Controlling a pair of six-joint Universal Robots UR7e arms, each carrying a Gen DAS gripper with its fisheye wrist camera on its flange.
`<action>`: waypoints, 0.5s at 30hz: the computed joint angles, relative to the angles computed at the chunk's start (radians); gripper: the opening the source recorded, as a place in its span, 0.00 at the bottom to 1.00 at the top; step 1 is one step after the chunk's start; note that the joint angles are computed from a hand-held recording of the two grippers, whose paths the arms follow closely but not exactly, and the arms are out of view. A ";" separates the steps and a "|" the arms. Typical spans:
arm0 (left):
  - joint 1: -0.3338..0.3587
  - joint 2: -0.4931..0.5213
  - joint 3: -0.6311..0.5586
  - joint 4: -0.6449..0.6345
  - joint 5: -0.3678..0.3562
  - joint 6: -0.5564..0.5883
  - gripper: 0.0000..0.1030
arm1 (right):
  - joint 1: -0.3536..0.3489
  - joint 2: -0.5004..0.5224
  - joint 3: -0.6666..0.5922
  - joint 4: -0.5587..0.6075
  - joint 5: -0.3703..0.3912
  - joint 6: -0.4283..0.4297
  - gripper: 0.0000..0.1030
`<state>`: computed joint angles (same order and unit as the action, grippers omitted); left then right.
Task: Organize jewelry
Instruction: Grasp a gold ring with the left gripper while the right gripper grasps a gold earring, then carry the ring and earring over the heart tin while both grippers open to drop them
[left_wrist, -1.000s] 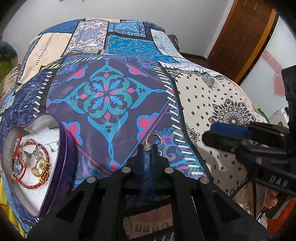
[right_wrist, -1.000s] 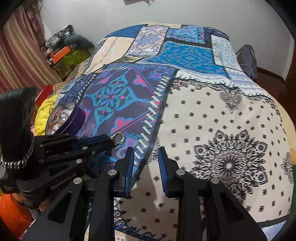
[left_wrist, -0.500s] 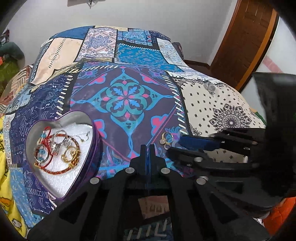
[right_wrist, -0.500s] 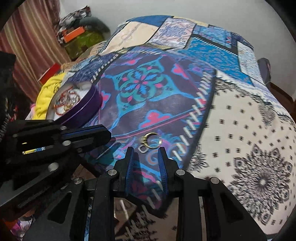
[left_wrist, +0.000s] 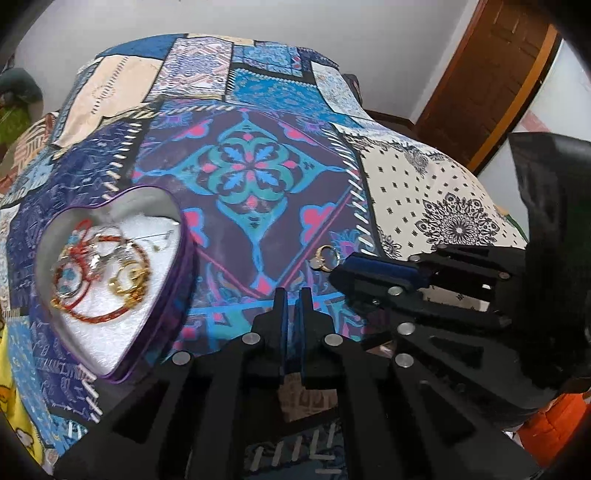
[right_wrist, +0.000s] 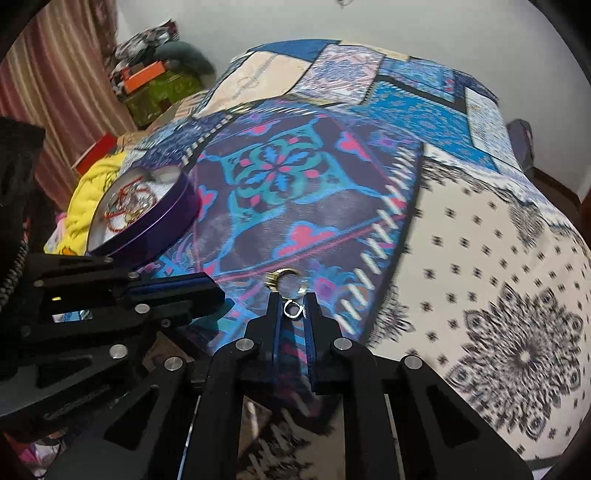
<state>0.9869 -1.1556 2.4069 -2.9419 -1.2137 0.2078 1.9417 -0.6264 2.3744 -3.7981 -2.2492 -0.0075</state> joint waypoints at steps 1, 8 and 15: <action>-0.006 0.006 0.000 -0.002 0.003 0.004 0.03 | -0.001 -0.006 0.008 -0.011 -0.003 0.009 0.10; -0.049 0.085 -0.014 -0.041 0.038 0.034 0.20 | -0.004 -0.051 0.064 -0.089 -0.031 0.034 0.10; -0.088 0.159 -0.017 -0.124 0.109 0.060 0.20 | -0.006 -0.074 0.087 -0.138 -0.034 0.031 0.10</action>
<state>0.8987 -0.9963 2.3902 -3.0657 -1.1051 0.2675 1.9359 -0.7000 2.4611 -3.9360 -2.2831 0.0239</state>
